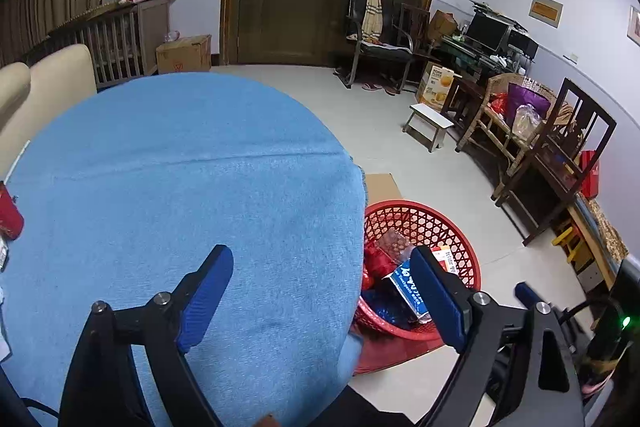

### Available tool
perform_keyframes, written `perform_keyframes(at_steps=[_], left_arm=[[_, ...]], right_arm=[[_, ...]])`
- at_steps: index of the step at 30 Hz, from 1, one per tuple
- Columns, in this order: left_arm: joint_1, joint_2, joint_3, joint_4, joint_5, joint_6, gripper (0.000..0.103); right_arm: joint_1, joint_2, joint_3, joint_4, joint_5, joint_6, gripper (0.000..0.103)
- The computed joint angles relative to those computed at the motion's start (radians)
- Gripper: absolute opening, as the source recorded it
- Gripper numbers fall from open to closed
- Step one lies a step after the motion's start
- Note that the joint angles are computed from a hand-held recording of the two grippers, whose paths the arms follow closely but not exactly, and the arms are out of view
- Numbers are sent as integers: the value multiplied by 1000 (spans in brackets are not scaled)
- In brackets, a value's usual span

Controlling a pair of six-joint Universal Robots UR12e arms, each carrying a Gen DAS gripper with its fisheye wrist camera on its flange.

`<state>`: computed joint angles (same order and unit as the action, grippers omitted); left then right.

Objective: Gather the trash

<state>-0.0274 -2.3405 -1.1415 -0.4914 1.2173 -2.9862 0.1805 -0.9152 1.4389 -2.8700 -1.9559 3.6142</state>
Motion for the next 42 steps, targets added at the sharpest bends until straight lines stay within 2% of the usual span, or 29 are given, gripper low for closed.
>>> perform_keyframes(at_steps=[5, 11, 18, 42], left_arm=[[6, 15, -27, 24, -18, -7, 93], [-1, 18, -39, 48, 31, 7, 93], [-7, 16, -47, 46, 45, 41, 93], [-12, 19, -60, 67, 62, 68, 93]], right_arm=[[-1, -11, 11, -28, -28, 32, 80], [1, -14, 11, -47, -35, 21, 80], [0, -13, 10, -34, -43, 33, 80], [-3, -10, 11, -18, -43, 44, 80]])
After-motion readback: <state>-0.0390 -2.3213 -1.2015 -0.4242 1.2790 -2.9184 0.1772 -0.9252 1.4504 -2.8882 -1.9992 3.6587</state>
